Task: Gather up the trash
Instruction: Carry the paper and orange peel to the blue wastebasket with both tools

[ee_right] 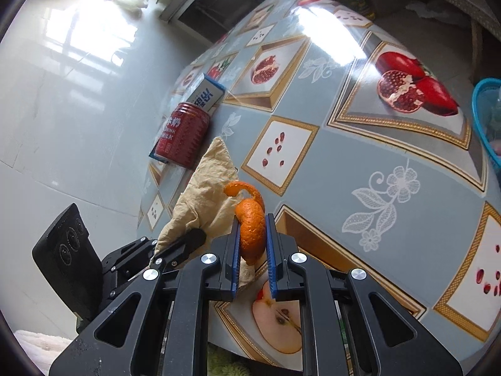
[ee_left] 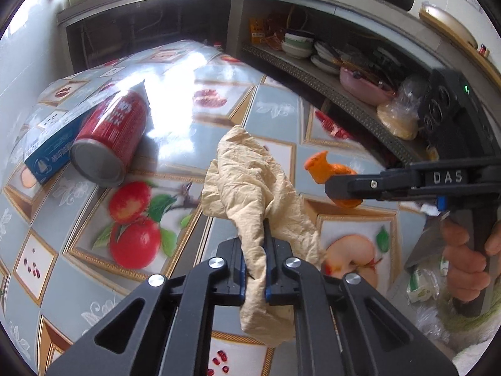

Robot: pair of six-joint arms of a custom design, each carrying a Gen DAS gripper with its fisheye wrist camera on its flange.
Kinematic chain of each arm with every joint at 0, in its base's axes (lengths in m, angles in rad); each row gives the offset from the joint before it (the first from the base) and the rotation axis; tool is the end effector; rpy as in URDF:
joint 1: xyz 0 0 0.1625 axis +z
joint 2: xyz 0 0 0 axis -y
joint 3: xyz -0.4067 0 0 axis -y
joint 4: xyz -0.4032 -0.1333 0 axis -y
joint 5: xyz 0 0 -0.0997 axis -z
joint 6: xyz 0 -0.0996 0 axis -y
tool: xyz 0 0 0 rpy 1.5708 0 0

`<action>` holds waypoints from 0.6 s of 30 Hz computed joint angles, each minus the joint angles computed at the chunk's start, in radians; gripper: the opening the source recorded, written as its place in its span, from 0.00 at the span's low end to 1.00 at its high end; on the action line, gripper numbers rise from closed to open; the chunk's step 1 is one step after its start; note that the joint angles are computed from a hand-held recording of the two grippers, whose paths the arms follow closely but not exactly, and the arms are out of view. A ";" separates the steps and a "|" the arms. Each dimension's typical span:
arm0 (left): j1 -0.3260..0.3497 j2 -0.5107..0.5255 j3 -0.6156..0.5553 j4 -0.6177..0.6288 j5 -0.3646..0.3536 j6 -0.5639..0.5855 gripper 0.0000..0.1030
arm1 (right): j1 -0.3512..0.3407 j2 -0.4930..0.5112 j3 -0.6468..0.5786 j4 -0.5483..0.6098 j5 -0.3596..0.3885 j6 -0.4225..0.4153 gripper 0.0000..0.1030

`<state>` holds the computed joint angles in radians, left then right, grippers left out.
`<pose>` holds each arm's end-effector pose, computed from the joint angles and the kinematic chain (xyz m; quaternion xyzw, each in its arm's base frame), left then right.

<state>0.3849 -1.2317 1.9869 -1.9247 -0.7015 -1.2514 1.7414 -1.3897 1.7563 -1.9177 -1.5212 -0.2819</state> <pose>-0.3807 -0.3801 0.1716 0.0548 0.8911 -0.3250 0.3120 0.2292 -0.5160 0.3166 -0.2240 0.9742 0.0084 0.0253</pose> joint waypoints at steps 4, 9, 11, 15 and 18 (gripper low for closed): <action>0.025 0.035 -0.044 -0.142 0.015 0.152 0.07 | -0.038 -0.042 -0.013 -0.043 0.025 0.007 0.13; 0.086 0.170 -0.186 -0.377 -0.036 0.439 0.07 | -0.113 -0.101 -0.049 -0.144 0.025 0.041 0.13; 0.122 0.249 -0.277 -0.449 -0.090 0.553 0.07 | -0.153 -0.114 -0.072 -0.185 0.009 0.062 0.13; 0.207 0.425 -0.519 -0.429 -0.245 0.657 0.07 | -0.236 -0.104 -0.133 -0.246 -0.047 0.097 0.13; 0.274 0.584 -0.754 -0.298 -0.365 0.664 0.08 | -0.299 -0.054 -0.200 -0.251 -0.079 0.122 0.13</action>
